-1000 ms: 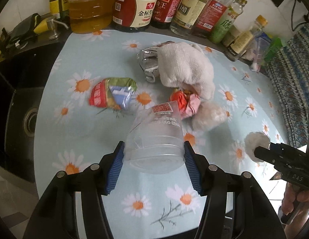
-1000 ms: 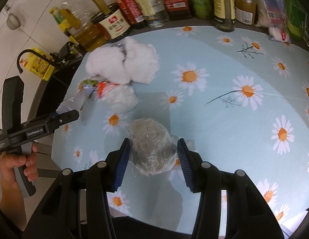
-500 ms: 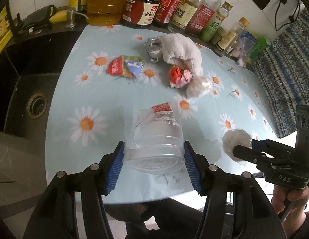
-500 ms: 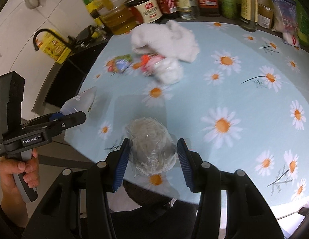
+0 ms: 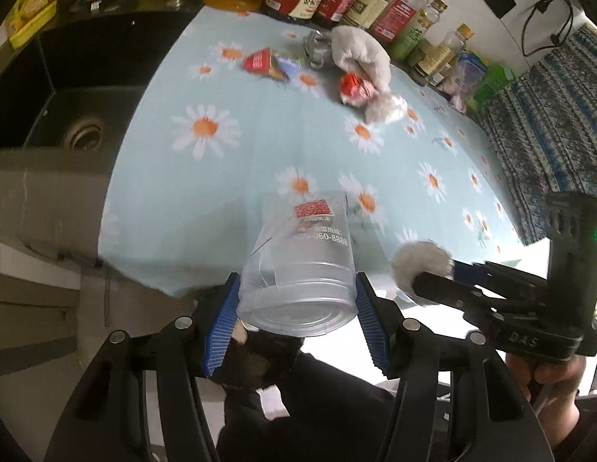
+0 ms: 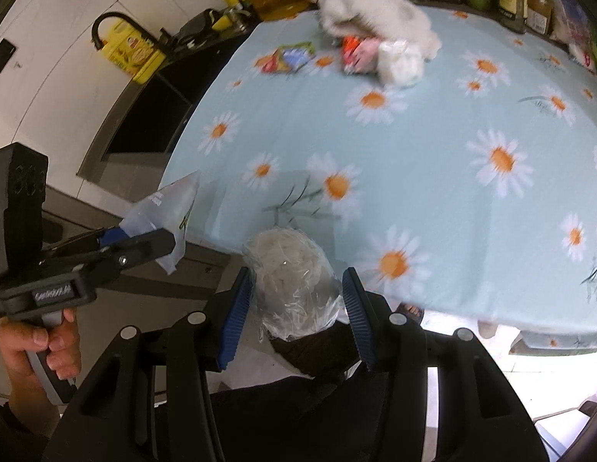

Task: Collect trash
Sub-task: 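Carry the plastic bundle and clear cup down and drop them into the bin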

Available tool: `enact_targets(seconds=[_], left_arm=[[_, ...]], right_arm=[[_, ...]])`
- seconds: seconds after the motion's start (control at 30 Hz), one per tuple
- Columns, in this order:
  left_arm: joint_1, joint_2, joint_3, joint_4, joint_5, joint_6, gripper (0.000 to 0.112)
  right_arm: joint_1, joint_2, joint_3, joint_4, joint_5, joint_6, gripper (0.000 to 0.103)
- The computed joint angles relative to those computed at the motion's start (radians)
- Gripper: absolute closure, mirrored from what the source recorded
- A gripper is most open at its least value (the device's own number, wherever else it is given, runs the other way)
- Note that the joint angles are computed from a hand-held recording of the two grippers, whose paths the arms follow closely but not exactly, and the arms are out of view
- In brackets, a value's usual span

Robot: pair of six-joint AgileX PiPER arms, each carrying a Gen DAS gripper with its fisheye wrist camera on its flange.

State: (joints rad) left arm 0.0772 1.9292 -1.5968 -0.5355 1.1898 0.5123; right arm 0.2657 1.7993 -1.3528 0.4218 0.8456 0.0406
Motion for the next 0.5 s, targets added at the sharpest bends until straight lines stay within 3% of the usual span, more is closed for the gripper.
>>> enact_targets(seconds=[0.23, 0.5], left_arm=[[0.054, -0.066, 0.154, -0.024, 0.001, 0.064, 0.056], [0.067, -0.061, 0.25, 0.01, -0.012, 0.097, 0.056]], right_arm=[[0.056, -0.015, 0.062, 0.009, -0.029, 0.028, 0.054], [0.078, -0.019, 0.149, 0.05, -0.055, 0.03, 0.054]])
